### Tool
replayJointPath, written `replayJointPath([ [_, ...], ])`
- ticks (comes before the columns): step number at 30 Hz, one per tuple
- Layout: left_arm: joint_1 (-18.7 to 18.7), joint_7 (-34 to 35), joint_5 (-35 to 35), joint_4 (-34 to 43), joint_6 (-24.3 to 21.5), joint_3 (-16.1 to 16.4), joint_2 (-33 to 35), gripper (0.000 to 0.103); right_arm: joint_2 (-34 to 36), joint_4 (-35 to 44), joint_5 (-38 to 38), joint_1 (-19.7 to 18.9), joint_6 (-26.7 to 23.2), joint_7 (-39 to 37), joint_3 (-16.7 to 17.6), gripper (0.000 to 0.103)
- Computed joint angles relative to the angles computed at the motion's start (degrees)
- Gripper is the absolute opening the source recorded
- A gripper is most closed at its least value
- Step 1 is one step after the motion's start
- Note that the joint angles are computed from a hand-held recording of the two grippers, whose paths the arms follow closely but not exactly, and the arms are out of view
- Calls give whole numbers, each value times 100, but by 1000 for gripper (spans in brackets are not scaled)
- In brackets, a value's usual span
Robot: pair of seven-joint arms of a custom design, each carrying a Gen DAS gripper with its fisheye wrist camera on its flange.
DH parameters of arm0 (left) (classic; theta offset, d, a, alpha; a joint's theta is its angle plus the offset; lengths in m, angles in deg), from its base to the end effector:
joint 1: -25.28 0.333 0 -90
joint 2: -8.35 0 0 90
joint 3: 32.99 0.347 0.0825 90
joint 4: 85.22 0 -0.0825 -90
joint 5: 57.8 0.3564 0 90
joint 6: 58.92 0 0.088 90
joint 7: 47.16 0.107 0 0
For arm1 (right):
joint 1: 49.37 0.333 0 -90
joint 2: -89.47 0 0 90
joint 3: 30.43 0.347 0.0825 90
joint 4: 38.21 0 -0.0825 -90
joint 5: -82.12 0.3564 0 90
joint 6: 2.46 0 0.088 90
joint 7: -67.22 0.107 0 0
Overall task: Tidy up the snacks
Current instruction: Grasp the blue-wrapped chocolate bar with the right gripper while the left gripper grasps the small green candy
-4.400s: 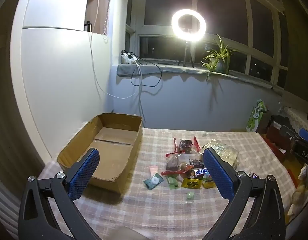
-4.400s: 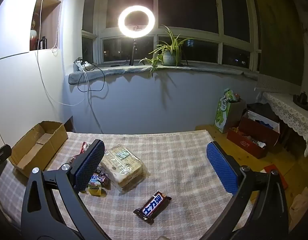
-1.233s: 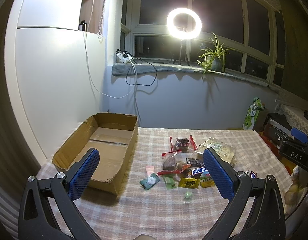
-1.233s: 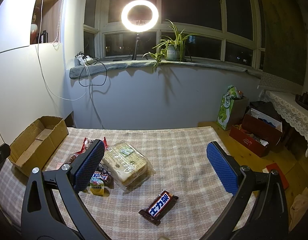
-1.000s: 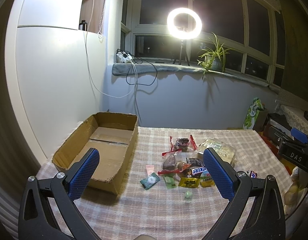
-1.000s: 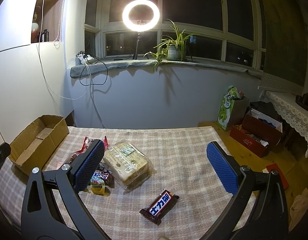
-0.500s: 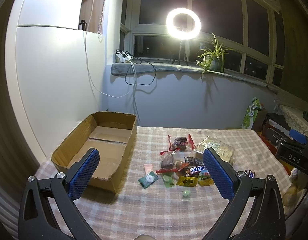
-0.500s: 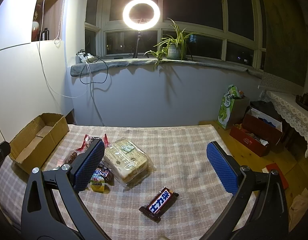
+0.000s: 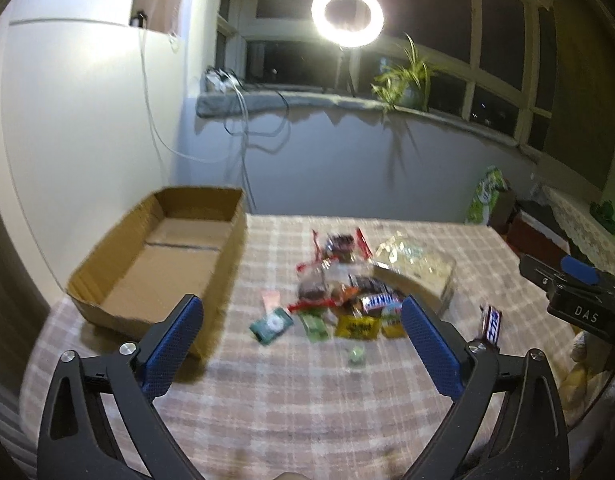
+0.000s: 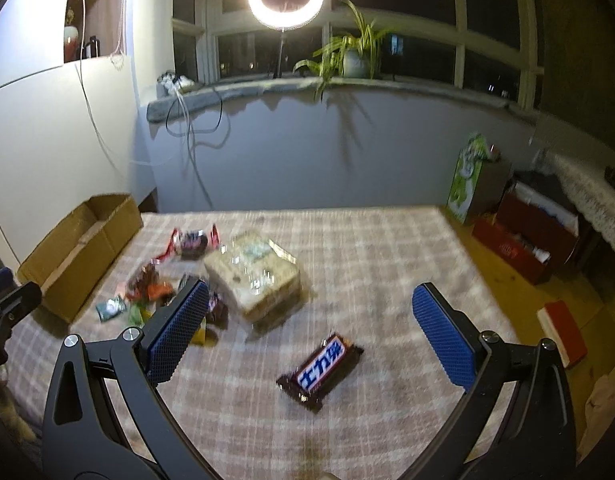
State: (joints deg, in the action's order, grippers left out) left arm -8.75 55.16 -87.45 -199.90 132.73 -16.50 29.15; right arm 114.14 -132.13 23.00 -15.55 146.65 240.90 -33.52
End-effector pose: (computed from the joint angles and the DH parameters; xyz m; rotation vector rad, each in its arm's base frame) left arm 0.6157 -0.1626 0.4490 -1.6335 1.6847 -0.9932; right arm 0.5872 0.3769 0.4595 -1.5765 1.8092 -0.8201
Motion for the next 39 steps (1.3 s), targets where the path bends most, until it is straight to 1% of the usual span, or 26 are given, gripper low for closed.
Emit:
replayJointPath([
  [1,232,11,75,12,-58,-255,-1,97,23,-17,121,-60,61,-82,48,103],
  [2,414,-2,148,30,-111,-445,8,93,34,-92,277,-151,203,-191,102,101],
  [3,513,-41,208,53,-186,-542,30,91,36,-143,385,-195,287,-275,122,97],
  [6,1048,-179,455,108,-376,-1092,96,84,116,-229,836,-321,435,-658,201,89],
  [7,1244,-200,539,131,-462,-1297,120,79,160,-215,981,-338,441,-782,215,88],
  [8,1421,-219,611,143,-527,-1486,138,75,179,-254,1147,-371,473,-916,243,85],
  [9,1617,-222,686,185,-603,-1694,187,73,193,-326,1326,-422,547,-1062,282,82],
  [10,1743,-241,762,225,-701,-1826,229,67,243,-283,1473,-429,545,-1193,294,80],
  [11,1939,-228,826,275,-822,-2042,275,63,287,-304,1655,-471,589,-1352,334,75],
  [12,2123,-212,875,303,-885,-2250,308,63,307,-326,1799,-488,627,-1470,345,70],
  [13,2294,-190,921,343,-954,-2447,355,61,341,-330,1949,-512,672,-1588,360,68],
  [14,2336,-211,983,405,-1039,-2492,407,56,376,-353,2153,-573,744,-1721,406,64],
  [15,2404,-207,1032,461,-1127,-2573,459,54,404,-381,2338,-621,819,-1827,433,63],
  [17,2491,-213,1101,571,-1260,-2674,561,52,511,-315,2649,-670,877,-2017,449,61],
  [19,2624,-187,1104,648,-1373,-2828,631,52,606,-236,2896,-681,863,-2185,441,56],
  [21,2700,-155,1109,720,-1436,-2912,692,52,689,-146,3087,-680,841,-2334,425,56],
  [23,2712,-152,1126,795,-1510,-2909,736,48,749,-70,3244,-676,803,-2463,416,56],
  [26,2765,-112,1124,913,-1638,-2960,807,45,869,101,3430,-663,707,-2647,409,54],
  [30,2664,-123,1209,1093,-1753,-2851,941,42,1019,335,3511,-583,525,-2803,327,49],
  [31,2625,-130,1247,1141,-1784,-2810,979,38,1052,403,3504,-555,456,-2834,301,48],
  [35,2547,-166,1344,1262,-1865,-2731,1072,26,1068,453,3460,-492,334,-2852,221,35],
  [36,2553,-167,1346,1271,-1865,-2739,1086,25,1070,460,3452,-484,316,-2842,207,33],
  [38,2555,-164,1364,1288,-1873,-2736,1109,19,1058,436,3465,-510,349,-2857,223,31],
  [39,2551,-160,1377,1286,-1865,-2729,1116,19,1057,430,3468,-513,361,-2851,220,30],
])
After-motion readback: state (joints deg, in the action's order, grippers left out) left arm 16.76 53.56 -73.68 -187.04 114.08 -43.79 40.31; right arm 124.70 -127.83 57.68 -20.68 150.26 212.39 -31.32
